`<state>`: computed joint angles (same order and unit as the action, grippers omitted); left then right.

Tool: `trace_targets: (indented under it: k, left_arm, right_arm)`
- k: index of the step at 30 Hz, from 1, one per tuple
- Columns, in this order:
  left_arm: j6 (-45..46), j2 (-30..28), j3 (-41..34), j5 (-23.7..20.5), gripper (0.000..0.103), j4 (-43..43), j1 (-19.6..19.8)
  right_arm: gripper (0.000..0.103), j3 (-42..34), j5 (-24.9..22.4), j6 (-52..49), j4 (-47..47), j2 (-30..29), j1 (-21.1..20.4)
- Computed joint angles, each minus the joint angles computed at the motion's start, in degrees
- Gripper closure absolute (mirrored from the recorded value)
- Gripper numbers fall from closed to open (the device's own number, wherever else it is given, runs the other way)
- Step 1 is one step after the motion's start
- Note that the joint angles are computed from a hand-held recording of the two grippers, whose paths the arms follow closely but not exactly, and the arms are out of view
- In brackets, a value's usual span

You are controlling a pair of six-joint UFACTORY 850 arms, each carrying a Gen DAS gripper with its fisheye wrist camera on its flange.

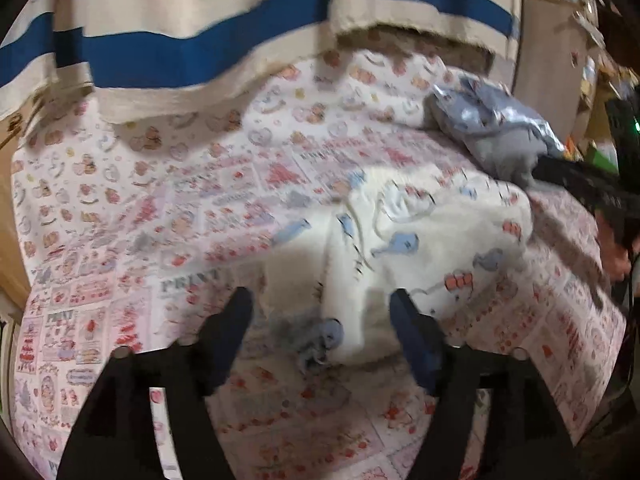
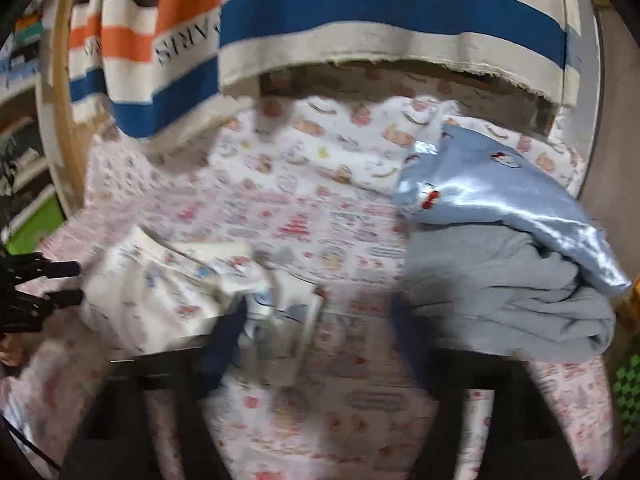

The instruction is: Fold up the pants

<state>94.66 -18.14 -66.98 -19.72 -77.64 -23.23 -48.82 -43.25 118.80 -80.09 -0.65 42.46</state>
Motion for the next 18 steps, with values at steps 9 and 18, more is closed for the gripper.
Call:
trace_targets:
  k: [9,18]
  left_arm:
    - [-24.5,-5.7,-7.8,-12.9,0.008,16.1,2.7]
    - [-28.0,-7.8,-9.8,-9.0,0.028,16.6,1.2]
  right_arm:
    - [0.022,-0.7,15.4,1.5,1.2,-2.6,-4.4]
    - [0.021,0.1,25.6,6.5,-2.4,-3.2,-7.9]
